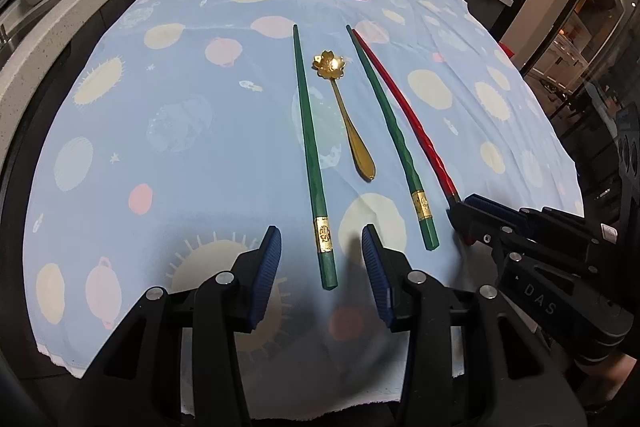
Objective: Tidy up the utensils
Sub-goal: 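Grasp a green chopstick with the left tool while the right tool grasps a red chopstick, then lift both held chopsticks and lower them into the pink holder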
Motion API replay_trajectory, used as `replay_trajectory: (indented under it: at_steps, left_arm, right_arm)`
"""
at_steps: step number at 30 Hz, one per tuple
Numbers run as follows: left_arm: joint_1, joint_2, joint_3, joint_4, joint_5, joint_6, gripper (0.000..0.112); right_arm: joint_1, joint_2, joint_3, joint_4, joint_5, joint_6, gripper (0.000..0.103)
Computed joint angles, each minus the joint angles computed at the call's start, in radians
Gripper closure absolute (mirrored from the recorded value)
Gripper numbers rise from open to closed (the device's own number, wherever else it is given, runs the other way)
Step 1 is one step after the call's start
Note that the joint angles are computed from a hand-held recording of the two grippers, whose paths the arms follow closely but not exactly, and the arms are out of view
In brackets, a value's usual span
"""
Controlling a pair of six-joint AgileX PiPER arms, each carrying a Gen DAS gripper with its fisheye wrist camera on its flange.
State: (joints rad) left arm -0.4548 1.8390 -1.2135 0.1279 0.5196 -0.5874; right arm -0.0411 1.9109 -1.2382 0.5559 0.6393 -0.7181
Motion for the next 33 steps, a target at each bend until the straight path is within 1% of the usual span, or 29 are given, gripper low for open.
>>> replay_trajectory:
  at_steps: [4,6,9,10,11,12,14,17,25,33]
  left_arm:
    - [0.009,0.001,0.009,-0.041,-0.015,0.035,0.080]
    - [0.007,0.002,0.011,-0.046,-0.019,0.041,0.081]
    - [0.011,0.004,0.012,-0.073,-0.025,0.068,0.092]
    - [0.013,0.004,0.013,-0.086,-0.028,0.079,0.098]
    - [0.020,0.004,0.016,-0.110,-0.033,0.099,0.101]
    - [0.026,0.004,0.020,-0.136,-0.039,0.121,0.103]
    - [0.037,0.000,0.028,-0.173,-0.052,0.150,0.104]
    - [0.033,-0.007,0.035,-0.161,-0.059,0.138,0.104]
    - [0.016,-0.060,0.051,-0.049,-0.061,0.037,0.104]
    - [0.012,-0.146,0.039,0.041,-0.045,-0.040,0.105]
  right_arm:
    - [0.000,0.005,-0.005,0.002,-0.001,-0.001,0.093]
    - [0.001,0.007,-0.006,0.002,-0.004,-0.004,0.093]
    - [0.003,0.007,-0.005,0.005,-0.011,-0.007,0.093]
    - [0.002,0.008,-0.005,0.005,-0.010,-0.007,0.094]
    - [0.002,0.008,-0.006,0.006,-0.009,-0.005,0.096]
    - [0.000,0.010,-0.008,0.011,-0.005,-0.007,0.096]
    - [-0.002,0.009,-0.009,0.015,-0.004,-0.009,0.096]
    - [-0.004,0.006,-0.007,0.021,-0.002,-0.013,0.096]
    - [-0.025,-0.048,0.024,0.070,0.002,-0.060,0.096]
    - [-0.067,-0.126,0.013,0.148,0.047,-0.097,0.096]
